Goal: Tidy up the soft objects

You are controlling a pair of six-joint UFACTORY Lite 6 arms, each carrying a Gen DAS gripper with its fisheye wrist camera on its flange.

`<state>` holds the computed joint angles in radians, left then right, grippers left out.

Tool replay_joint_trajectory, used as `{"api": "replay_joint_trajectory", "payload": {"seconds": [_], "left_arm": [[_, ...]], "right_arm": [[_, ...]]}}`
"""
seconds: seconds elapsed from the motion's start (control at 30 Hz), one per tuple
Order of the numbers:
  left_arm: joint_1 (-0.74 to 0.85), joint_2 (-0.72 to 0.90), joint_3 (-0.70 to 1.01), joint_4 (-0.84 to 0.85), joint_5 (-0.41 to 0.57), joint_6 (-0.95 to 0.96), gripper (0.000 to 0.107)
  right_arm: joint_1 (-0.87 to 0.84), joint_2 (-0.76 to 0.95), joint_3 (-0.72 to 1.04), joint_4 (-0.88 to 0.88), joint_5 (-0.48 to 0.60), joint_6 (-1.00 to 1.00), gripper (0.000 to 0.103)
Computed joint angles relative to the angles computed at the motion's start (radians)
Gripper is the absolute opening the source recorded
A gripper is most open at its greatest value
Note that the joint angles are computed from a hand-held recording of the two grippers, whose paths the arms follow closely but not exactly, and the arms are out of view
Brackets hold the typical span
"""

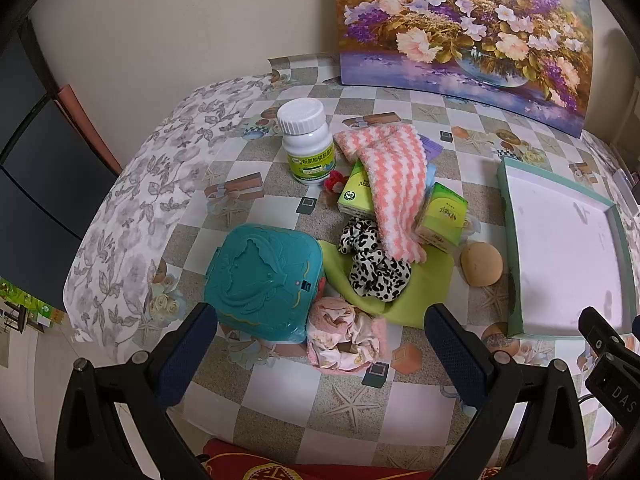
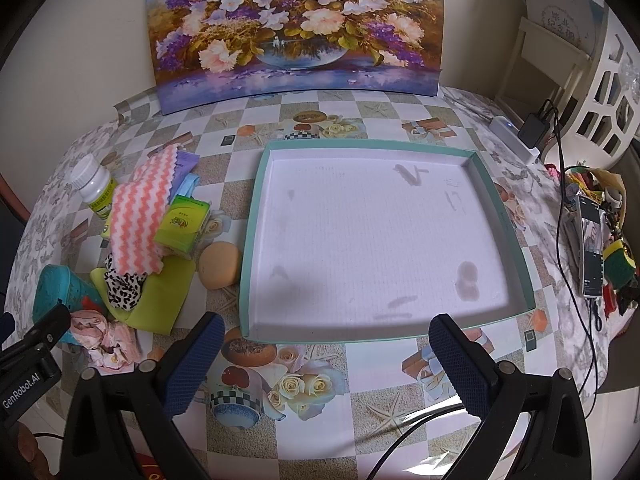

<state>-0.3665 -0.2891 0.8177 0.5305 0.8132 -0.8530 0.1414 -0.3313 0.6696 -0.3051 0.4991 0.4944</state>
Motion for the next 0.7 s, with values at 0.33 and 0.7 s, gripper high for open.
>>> {"api": "replay_joint_trajectory", "payload": {"seconds": [0.33, 0.7], "left_arm": [[0.001, -0.002, -0.002, -0.001, 0.000, 0.002, 0.103], [0.001, -0.002, -0.002, -0.001, -0.001, 0.002, 0.103]], "right_arm": [[0.002, 0.002, 0.002, -0.001, 0.001, 0.002, 0.103], [0.006, 0.003, -0.001, -0.007, -0.001, 0.011, 0.103]]}}
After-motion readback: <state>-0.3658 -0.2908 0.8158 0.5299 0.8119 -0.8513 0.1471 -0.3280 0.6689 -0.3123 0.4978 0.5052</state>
